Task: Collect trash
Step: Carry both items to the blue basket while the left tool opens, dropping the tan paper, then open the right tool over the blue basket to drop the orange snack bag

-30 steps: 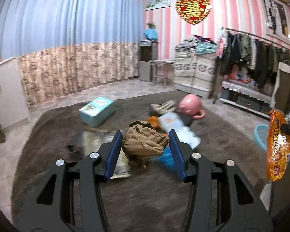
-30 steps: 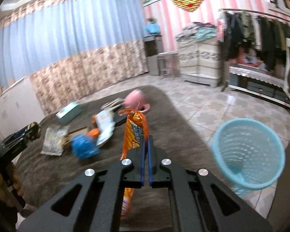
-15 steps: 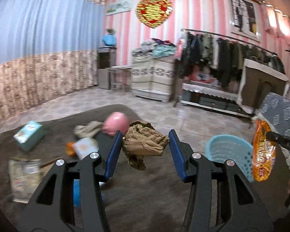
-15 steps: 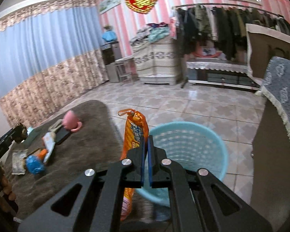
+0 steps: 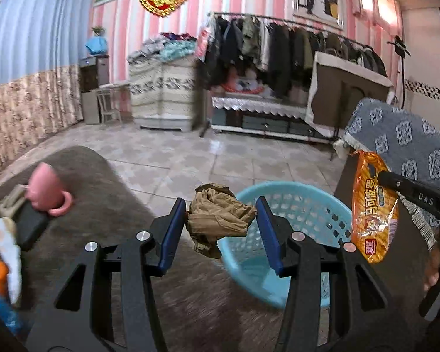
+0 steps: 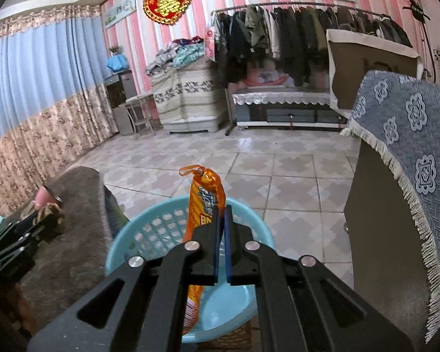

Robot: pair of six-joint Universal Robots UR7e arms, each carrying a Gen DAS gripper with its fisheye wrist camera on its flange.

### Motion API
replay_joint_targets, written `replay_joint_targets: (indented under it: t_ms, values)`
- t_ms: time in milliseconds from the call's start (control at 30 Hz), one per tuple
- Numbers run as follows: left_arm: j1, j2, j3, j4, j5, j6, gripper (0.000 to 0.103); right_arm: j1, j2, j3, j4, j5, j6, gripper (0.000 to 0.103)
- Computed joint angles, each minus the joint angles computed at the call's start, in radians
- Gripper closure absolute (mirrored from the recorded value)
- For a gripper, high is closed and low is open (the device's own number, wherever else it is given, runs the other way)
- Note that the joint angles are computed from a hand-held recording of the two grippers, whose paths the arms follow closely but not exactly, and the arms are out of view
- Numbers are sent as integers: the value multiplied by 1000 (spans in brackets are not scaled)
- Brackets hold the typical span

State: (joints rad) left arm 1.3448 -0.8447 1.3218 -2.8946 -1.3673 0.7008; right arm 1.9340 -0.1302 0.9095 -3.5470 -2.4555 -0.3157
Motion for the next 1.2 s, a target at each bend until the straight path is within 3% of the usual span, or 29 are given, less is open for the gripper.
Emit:
replay_joint_targets:
  t_ms: [233,300,367,467,667,767,1033,1067,1100,1133,1200]
  values:
    - [-9,110,-113,69,-9,-7,53,-29,-2,17,4,-16,31,100]
    - [-11,133,-146,105,-7,-10,43,-33,2,13,6,-18,30,100]
    - [-15,149,-163,91,17,-14,25,-36,5,8,5,-18,24,100]
    - [-14,161,-192,89,38,-37,19,-38,6,4,10,-15,27,100]
    - [5,129,-212,72,77,-88,10,-35,49,-60,46,-14,44,100]
    - [12,109,-204,15,128,-78,9,-30,97,-144,85,-30,29,100]
    - [24,36,-150,-71,179,-54,6,-24,168,-291,212,-65,37,97]
    - [25,25,-140,-82,181,-45,6,-23,167,-292,230,-68,49,94]
    - [28,11,-126,-98,184,-36,6,-21,166,-291,236,-70,56,75]
    - [31,-4,-114,-106,187,-32,6,-19,165,-287,228,-66,61,49]
    - [39,-28,-96,-106,186,-31,6,-14,169,-291,218,-69,57,38]
